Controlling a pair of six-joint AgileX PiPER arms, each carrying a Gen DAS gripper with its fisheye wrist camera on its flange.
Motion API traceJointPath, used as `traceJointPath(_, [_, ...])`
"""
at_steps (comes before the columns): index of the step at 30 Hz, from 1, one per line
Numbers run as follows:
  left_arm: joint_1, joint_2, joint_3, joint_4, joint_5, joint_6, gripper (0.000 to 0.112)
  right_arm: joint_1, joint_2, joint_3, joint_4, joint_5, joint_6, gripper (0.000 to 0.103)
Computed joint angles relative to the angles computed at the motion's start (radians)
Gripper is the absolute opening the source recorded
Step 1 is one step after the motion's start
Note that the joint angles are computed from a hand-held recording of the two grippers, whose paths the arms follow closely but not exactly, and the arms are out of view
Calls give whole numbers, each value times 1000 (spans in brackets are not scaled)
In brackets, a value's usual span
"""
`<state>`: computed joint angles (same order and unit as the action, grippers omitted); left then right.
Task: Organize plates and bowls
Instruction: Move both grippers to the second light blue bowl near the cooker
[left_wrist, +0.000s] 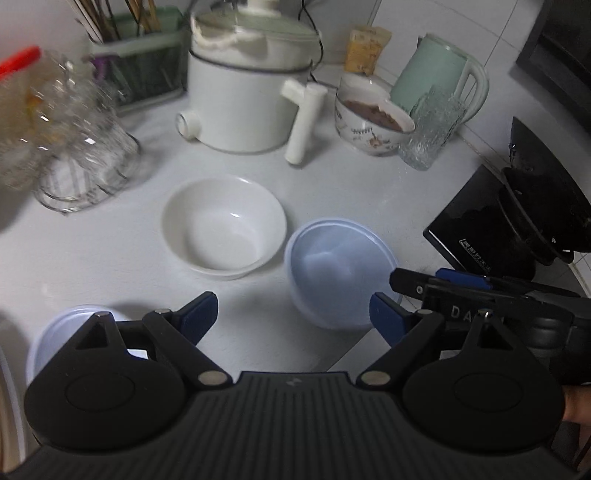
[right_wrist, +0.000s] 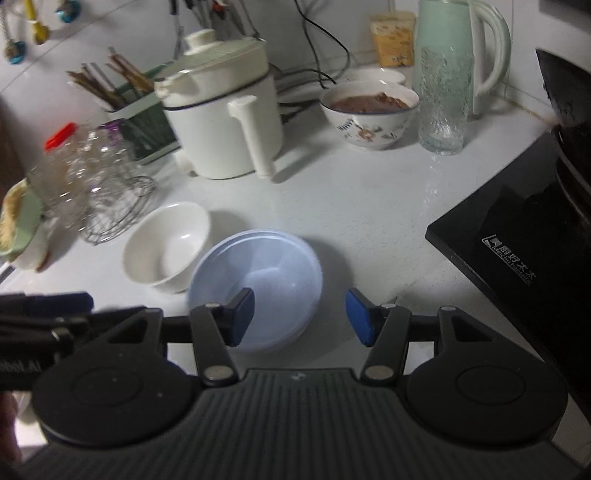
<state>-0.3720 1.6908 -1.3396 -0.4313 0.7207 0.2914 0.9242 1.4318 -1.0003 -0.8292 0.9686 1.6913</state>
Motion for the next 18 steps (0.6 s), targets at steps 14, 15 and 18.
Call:
traceJointPath(14, [27,176,-54,-215,-61,76,53,-170,60,67,-13,-190,88,53])
traceJointPath(15, [29,181,-53,-229,-69,81,49,-180,59,71,-8,-206,96,48])
traceJointPath(18, [37,185,-36,-284,-81,114,34,-192,60,88,-20,-244,122,37])
